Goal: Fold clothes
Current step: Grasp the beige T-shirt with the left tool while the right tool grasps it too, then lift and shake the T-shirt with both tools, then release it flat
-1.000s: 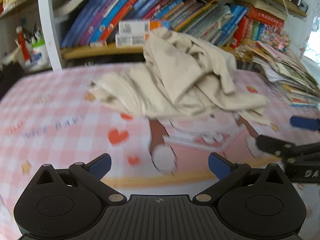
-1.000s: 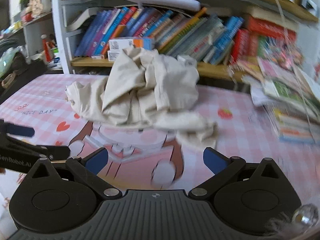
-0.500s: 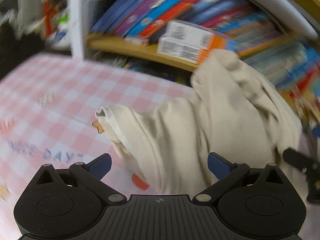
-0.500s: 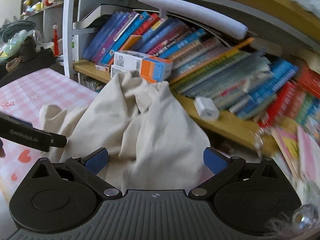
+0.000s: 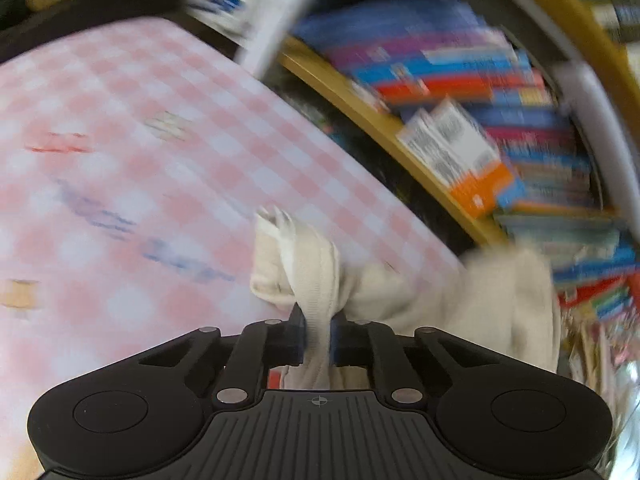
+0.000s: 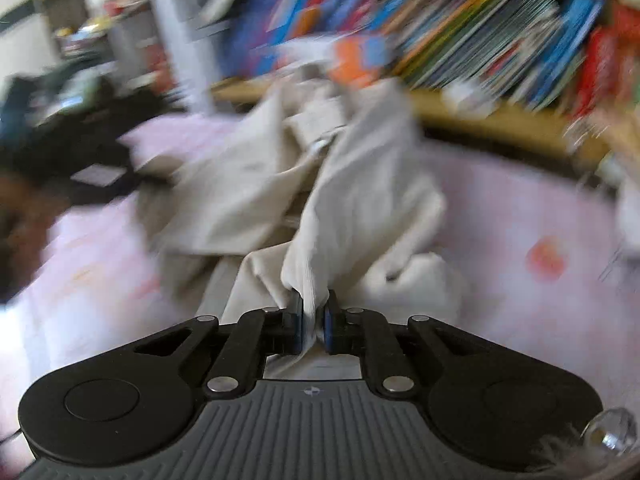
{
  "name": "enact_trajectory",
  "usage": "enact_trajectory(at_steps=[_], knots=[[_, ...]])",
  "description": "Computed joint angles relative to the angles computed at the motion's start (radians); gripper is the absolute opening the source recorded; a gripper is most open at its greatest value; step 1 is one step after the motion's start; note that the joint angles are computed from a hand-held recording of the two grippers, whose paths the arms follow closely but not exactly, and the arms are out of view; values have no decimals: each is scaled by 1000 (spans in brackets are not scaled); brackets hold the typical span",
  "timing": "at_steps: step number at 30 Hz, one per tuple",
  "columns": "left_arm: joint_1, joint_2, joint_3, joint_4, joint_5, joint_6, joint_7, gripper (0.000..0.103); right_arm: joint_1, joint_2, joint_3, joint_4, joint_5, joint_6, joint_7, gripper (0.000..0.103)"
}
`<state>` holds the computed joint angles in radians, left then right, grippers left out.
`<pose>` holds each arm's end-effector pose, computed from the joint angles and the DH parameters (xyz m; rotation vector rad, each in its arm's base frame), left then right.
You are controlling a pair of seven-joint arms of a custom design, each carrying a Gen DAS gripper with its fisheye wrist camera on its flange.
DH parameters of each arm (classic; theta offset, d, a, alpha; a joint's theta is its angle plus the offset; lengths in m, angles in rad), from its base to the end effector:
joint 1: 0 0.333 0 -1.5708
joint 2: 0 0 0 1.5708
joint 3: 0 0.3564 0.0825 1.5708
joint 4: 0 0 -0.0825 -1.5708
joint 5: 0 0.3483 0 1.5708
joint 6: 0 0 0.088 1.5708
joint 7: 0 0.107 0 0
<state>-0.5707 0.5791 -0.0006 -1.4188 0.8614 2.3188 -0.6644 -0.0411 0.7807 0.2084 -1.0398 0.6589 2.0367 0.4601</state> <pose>0.6262 -0.3856 0.4491 -2.5363 0.5296 -0.8938 0.7716 0.0998 0.4599 -2.2437 0.7076 0.0236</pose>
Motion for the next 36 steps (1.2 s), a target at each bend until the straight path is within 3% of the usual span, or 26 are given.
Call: enact_trajectory(at_steps=[2,4,8,10,13,14,16,17,19,20,22,26,32,36], knots=[[-33,-92,23,-111,36,-54,-121,8,-54,-73,23,-89,16,-168,-41,9],[-61,-171,22,-177,79,-172,-199,7,-91,-108,33,-114,40,-359,-78,9],[-92,-262,4,-177,196,-386,-223,6,-148,-148,63,-135,125,-642,-199,9],[-89,-267,-8,-131,295,-405,-178,6,-159,-154,66,-127,162,-724,-245,9],[-42,-198,-42,8,385,-294,-43,6,-158,-171,43,-147,196,-780,-277,9],[-16,-161,-58,71,394,-231,23,6,-150,-181,26,-165,199,-772,-269,9],[35,-77,-95,207,284,-127,238,20,-118,-218,-31,-224,193,-683,-236,9],[41,-43,-104,260,231,-128,332,26,-98,-238,-61,-256,186,-621,-217,9],[19,-5,-94,309,190,-167,422,72,-65,-272,-111,-324,160,-479,-177,9],[-18,-5,-54,298,193,-191,415,79,-56,-284,-126,-352,145,-423,-162,9],[-43,-48,-39,195,208,-213,351,82,-70,-278,-137,-347,125,-412,-145,9],[-49,-88,-83,64,52,-304,324,80,-83,-318,-137,-409,99,-406,-173,9],[-67,-108,-114,-72,-11,-179,119,80,-72,-282,-122,-336,64,-481,-183,10],[-86,-79,-102,-37,-17,-236,110,80,-74,-252,-99,-277,53,-590,-228,10]])
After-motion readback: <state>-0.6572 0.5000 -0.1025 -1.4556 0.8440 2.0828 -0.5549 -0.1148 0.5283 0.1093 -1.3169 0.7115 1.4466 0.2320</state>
